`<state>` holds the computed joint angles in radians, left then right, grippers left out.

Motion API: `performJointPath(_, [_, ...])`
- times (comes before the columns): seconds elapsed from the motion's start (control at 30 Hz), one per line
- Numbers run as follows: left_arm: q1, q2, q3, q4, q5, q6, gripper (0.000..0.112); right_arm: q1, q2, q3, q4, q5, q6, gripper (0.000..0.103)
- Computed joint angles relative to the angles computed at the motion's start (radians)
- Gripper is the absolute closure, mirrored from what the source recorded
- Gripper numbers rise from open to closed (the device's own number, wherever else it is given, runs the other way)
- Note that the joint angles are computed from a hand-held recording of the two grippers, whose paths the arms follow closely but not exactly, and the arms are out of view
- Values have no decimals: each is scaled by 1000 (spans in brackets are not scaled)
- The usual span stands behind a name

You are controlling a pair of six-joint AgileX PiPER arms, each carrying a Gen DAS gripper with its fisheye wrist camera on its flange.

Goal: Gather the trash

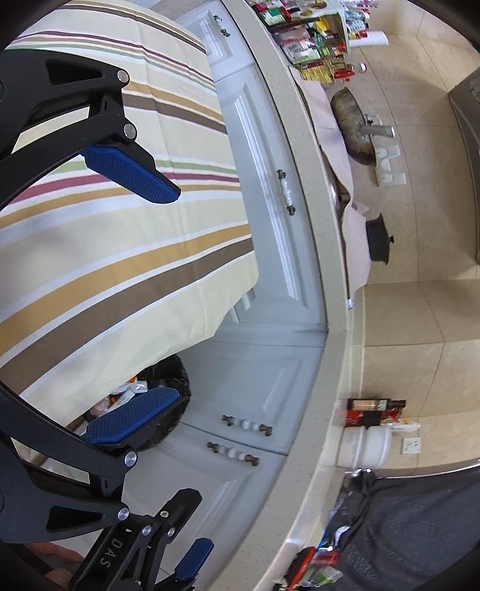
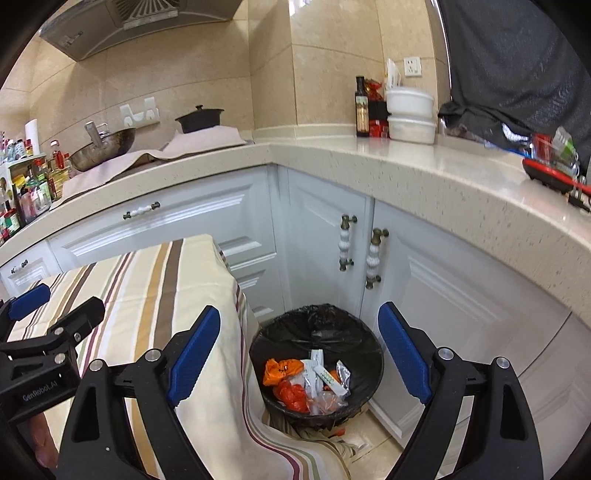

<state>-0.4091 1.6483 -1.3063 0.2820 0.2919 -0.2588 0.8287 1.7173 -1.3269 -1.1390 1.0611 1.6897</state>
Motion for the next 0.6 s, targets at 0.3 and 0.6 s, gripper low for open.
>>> performJointPath(0.3, [18, -31, 11, -43, -1, 39, 15, 39, 0, -34, -17, 54, -23, 18])
performJointPath(0.6, [19, -32, 4, -58, 0, 47, 15, 43, 6, -42, -20, 60, -28, 18])
